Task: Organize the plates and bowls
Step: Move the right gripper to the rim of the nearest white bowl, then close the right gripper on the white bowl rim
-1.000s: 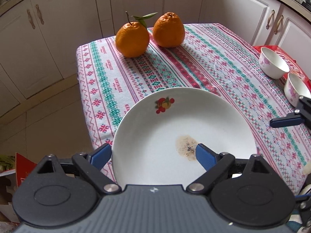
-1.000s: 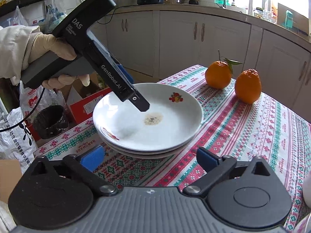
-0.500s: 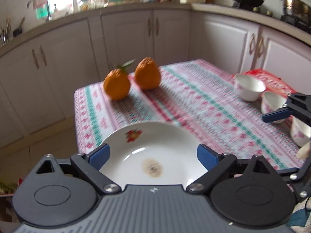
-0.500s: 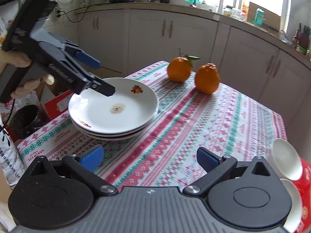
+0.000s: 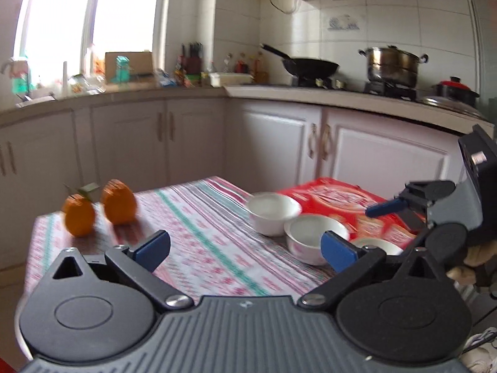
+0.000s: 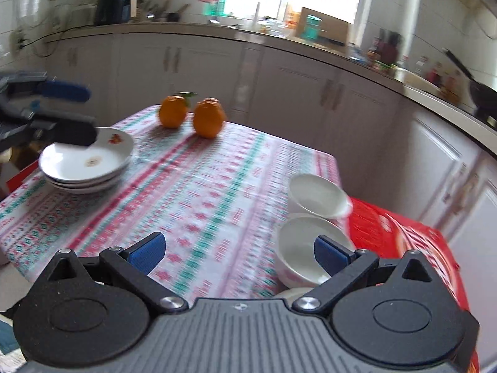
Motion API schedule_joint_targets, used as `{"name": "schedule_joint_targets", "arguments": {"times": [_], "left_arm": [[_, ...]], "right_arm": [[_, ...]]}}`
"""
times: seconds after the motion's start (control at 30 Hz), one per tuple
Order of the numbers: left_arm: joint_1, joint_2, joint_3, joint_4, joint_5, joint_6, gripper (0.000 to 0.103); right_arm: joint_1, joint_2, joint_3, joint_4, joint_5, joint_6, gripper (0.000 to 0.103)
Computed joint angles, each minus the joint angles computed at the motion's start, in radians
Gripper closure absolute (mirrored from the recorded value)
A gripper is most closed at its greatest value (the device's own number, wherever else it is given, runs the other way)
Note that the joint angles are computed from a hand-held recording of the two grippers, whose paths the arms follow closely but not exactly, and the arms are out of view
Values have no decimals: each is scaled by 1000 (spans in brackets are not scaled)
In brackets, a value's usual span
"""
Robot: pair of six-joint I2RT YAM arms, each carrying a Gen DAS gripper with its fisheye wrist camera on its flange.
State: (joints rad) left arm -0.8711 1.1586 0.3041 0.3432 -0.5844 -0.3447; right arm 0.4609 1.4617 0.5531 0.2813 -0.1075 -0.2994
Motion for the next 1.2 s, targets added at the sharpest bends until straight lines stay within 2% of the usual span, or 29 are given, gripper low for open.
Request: {"name": "schedule_joint_targets", "arguments": {"times": [0.07, 0.13, 0.27, 0.43, 0.53, 0.77, 0.87, 1.03, 1.2], "left_arm": [[-21, 137, 35, 63, 10, -6, 0], [-66, 277, 76, 123, -25, 7, 0], [-121, 470, 158, 204, -25, 57, 0], [-156, 649, 259, 256, 6, 77, 0], [-148, 725, 315, 259, 62, 78, 0], [-128, 834, 415, 256, 159, 69, 1], [-132, 863, 467, 210, 155, 68, 1], [-136, 885, 493, 213, 158, 78, 1], [-130, 889, 495, 226, 186, 66, 4]], "right_arm": [[-66, -13, -24, 1, -17, -5, 0], [-130, -21, -46, 2, -36, -9, 0], [-232, -9, -72, -7, -87, -30, 0], [-306, 39, -73, -8, -149, -43, 0], [-336, 67, -59, -11, -173, -53, 0], [-401, 147, 14, -77, -279, -68, 0], [-431, 192, 51, -102, -331, -65, 0], [-470, 263, 141, -191, -414, -58, 2], [-480, 306, 218, -275, -451, -75, 15]]}}
